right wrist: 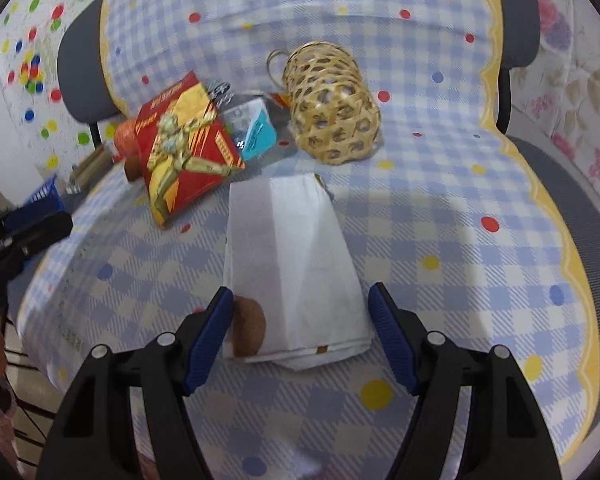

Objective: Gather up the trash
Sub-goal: 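Grasp the white tissue pack with the right gripper, then grasp the red Ultraman box, then a clear plastic wrapper, with the left gripper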

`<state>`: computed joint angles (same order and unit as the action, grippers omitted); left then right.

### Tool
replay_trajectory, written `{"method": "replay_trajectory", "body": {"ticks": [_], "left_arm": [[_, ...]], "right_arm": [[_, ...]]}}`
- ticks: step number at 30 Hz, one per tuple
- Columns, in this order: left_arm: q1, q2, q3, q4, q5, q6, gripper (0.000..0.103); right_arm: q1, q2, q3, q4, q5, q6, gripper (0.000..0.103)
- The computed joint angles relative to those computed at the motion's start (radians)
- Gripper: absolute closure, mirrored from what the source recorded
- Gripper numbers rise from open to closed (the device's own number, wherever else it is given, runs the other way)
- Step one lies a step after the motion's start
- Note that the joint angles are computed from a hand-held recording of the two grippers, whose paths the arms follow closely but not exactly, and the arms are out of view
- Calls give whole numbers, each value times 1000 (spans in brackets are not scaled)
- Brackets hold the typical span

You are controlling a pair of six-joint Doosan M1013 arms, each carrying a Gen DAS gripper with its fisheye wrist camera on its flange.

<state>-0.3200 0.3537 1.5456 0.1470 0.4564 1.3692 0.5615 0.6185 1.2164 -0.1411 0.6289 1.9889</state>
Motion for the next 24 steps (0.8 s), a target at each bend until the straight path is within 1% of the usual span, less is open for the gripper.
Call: {"method": "replay_trajectory", "body": {"ticks": [1,3,4,5,6,7,8,10,14,16,17,18,19,20,22,24], "left_arm": [[0,0,1,-5,0,3,32],[1,-1,4,-20,1,12,32],[2,0,4,-27,3,16,32],[2,0,4,-33,5,19,32],[1,0,5,-36,7,21,32],[0,-1,5,-33,7,19,32],[0,-1,5,-31,8,17,32],[1,0,1,-37,8,16,32],[5,10,-16,-39,1,-3,32],[6,21,-33,-44,-6,-17,33],[7,28,-42,-52,-7,-19,35],[8,34,-51,-69,-8,-11,38],[10,47,-67,-104,-5,15,45],[10,55,-76,-111,-2,18,51],[12,79,-104,-137,16,34,58],[16,99,-126,-174,39,51,58]], "right_arm": [[4,-4,5,-1,0,-7,44],[9,-11,15,10,-4,-23,57],[11,-13,18,5,-5,-22,60],[15,-18,25,0,-13,-23,69],[16,-20,28,-6,-19,-20,82],[21,-21,29,-39,-20,9,90],[27,-24,33,-87,-22,47,95],[28,-34,45,-111,-52,73,97],[35,-70,80,-324,-119,281,98],[35,-77,83,-377,-132,336,98],[35,-78,81,-408,-132,369,98],[33,-77,80,-407,-133,373,98],[33,-74,74,-406,-132,375,98],[31,-71,72,-407,-133,381,98],[28,-64,64,-396,-131,374,98],[24,-57,60,-374,-133,363,98]]}}
